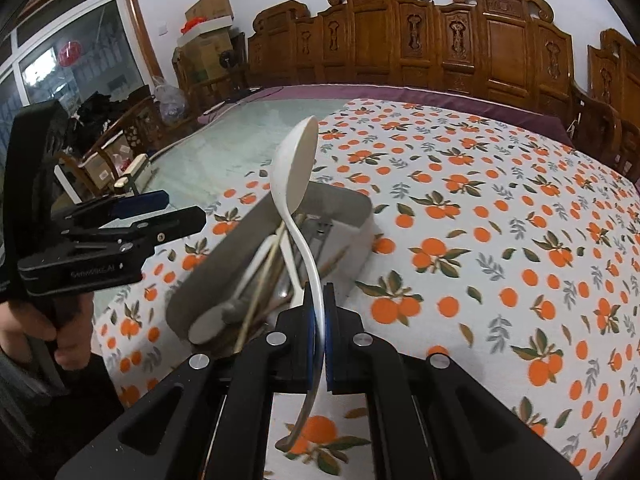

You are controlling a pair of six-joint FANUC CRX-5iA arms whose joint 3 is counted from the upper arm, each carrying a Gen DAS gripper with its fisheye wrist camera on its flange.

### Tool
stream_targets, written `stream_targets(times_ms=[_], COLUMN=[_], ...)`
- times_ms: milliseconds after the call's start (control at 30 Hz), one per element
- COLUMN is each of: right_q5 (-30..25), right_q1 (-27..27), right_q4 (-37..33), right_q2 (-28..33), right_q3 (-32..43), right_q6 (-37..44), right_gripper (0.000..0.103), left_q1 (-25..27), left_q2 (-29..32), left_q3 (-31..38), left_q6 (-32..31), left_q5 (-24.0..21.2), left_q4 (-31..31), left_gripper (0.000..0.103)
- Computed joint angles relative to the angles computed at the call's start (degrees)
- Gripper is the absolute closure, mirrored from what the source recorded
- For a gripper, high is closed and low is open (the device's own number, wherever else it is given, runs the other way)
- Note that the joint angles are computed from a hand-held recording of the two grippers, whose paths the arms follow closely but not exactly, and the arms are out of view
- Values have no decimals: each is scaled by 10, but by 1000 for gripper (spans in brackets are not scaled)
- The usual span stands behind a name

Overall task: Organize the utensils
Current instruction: 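Lower the chopstick into the tray and open the left tool, then lower the white plastic spoon into the tray and open the right tool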

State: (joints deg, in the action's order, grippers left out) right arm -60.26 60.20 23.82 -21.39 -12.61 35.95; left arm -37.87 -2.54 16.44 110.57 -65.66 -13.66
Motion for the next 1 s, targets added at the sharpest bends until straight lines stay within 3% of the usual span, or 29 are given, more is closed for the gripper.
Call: stream_targets(times_ms=[167,567,800,1000], right_q5=[3,46,44,45], right_q1=[3,-22,-33,-29], right_q4=[-4,-57,-77,-63], right_q2=[22,83,113,117], right_q3=[19,60,67,59], right_q6=[-13,-40,-51,-45], right_gripper=[98,98,98,88], left_q1=[10,54,61,62], left_q2=[-14,-42,-44,-43], left_q3=[-8,-28,-30,-30], left_q6=[1,14,14,12], left_q5=[7,21,21,18], left_q4=[-1,12,15,15], left_gripper=[13,13,13,13])
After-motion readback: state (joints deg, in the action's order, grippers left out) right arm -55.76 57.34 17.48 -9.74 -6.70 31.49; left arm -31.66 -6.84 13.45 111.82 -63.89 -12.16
